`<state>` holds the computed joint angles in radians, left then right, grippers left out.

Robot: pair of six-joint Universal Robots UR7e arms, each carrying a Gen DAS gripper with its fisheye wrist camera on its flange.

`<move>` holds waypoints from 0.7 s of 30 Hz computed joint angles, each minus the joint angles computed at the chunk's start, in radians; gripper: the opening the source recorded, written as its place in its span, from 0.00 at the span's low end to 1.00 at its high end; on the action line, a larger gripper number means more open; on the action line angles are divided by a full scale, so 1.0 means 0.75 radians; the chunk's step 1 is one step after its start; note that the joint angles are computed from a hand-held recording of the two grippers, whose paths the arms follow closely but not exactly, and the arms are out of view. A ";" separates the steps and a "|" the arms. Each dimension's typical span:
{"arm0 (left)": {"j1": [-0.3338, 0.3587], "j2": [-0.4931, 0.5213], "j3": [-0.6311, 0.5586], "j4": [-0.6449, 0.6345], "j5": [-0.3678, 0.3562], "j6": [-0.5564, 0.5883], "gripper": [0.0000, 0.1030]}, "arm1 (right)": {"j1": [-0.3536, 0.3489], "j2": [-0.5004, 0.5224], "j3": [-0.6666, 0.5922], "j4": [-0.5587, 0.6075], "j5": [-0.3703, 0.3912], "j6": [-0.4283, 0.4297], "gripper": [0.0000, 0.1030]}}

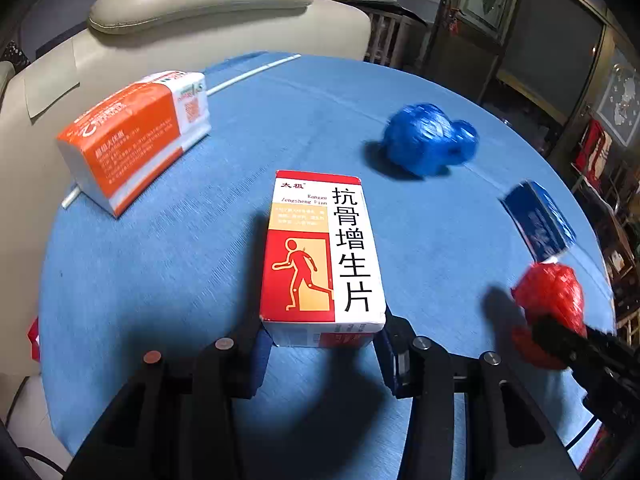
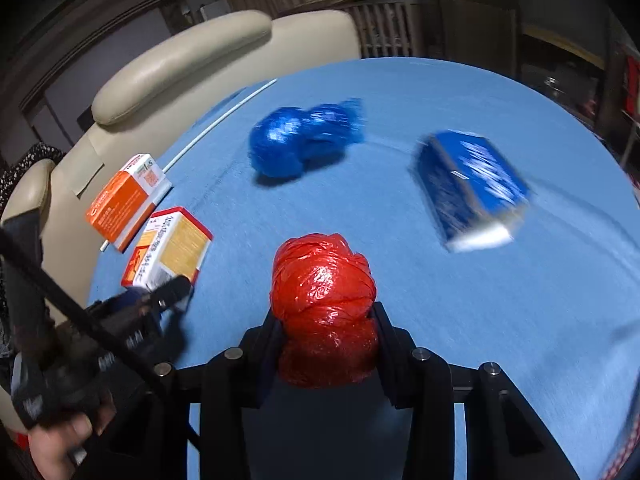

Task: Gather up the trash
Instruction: 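Grasp the red plastic bag with right tool while left holds medicine box, then carry the red bag and medicine box to the red basket with both tools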

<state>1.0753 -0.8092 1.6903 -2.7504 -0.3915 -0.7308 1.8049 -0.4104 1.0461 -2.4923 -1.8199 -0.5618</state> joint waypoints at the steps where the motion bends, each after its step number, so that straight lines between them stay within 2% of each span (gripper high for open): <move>1: -0.012 0.005 0.001 0.014 0.000 -0.012 0.46 | -0.007 -0.023 0.033 -0.017 0.006 0.016 0.42; 5: -0.071 0.027 0.000 0.064 0.014 -0.044 0.46 | -0.046 -0.165 0.234 -0.131 0.034 0.034 0.42; 13: -0.202 0.074 -0.005 0.164 0.020 -0.087 0.46 | -0.115 -0.400 0.537 -0.293 0.092 -0.007 0.42; 21: -0.281 0.091 0.020 0.181 0.018 -0.098 0.46 | -0.141 -0.519 0.676 -0.411 0.137 -0.013 0.43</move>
